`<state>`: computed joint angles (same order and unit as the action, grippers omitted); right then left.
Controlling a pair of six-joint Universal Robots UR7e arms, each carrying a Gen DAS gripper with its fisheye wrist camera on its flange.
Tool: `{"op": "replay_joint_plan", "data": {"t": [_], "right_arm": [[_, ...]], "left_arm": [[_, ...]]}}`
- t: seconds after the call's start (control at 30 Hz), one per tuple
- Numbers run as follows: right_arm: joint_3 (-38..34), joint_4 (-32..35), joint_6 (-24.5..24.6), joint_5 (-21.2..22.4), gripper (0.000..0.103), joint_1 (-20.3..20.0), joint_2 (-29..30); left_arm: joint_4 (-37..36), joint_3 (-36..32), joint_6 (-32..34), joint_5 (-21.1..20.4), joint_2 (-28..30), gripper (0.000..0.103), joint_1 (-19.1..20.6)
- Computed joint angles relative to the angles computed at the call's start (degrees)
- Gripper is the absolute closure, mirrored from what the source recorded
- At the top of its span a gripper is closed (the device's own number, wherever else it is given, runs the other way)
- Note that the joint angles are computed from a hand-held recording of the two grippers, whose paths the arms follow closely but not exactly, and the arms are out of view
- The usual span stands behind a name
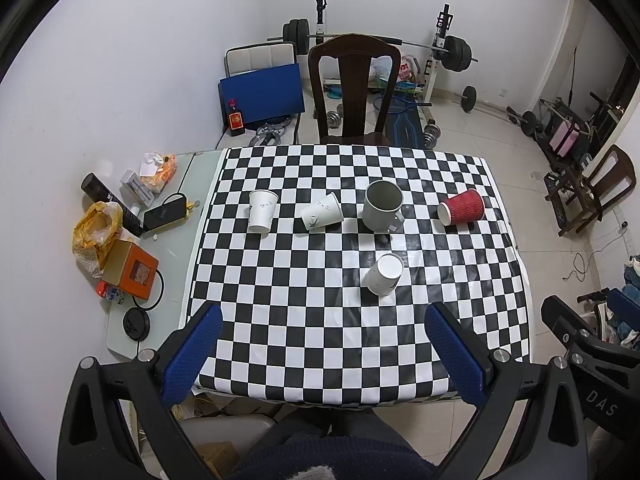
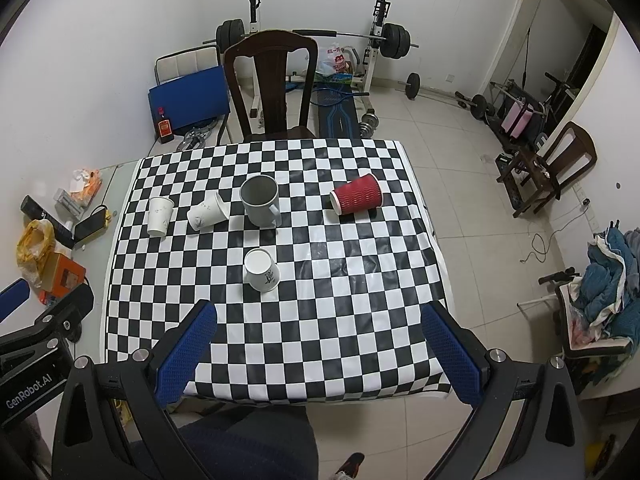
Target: Flip cup upside down
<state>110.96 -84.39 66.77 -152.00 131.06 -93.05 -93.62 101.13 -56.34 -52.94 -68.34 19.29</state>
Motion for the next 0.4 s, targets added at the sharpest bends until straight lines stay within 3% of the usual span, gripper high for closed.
{"op": "replay_joint_plan", "data": {"t": [0.4], "right_arm": [[-0.21, -0.12, -0.36, 0.08, 0.0, -0.04, -0.03]], "left_arm": [[-0.3, 0.32, -0.01, 0.08, -0.19, 0.0, -0.07]]}}
